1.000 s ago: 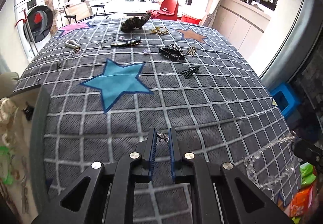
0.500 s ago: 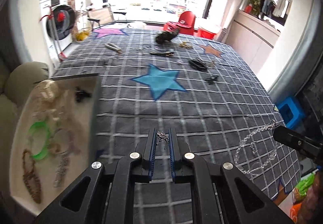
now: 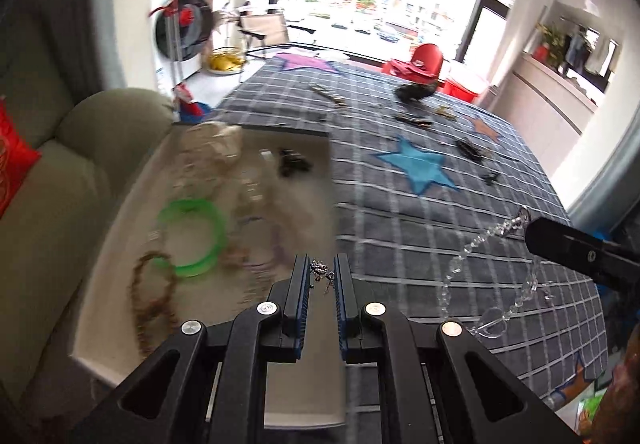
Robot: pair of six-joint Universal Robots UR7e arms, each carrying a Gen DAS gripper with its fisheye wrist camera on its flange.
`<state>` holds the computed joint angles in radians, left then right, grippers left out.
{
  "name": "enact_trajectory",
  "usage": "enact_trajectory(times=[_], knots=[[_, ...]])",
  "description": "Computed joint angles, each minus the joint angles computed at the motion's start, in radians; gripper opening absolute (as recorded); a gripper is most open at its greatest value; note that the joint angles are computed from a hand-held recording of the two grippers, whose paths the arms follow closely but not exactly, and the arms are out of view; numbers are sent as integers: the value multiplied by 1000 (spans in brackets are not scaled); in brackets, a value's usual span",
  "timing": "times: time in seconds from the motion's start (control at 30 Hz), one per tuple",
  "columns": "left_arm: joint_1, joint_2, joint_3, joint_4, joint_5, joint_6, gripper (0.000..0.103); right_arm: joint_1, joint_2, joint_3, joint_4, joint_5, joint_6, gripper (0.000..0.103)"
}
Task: Organize jewelry
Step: 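Carry the silver charm and crystal chain to the white tray and release both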
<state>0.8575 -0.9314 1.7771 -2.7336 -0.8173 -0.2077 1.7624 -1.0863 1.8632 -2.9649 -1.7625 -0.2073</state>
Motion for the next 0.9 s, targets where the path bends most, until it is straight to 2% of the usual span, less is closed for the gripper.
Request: enact_trajectory(times=[0.23,0.43,0.9], knots=[[45,-45,30,24,50,-36,14,43,120,-106,83,15,-12,9],[73,-45,27,66,66,-57,14,48,201,-181,155,22,-9,9],[99,-12,0,132,107,-95,16,28,355,-351,282,-114,16,9]])
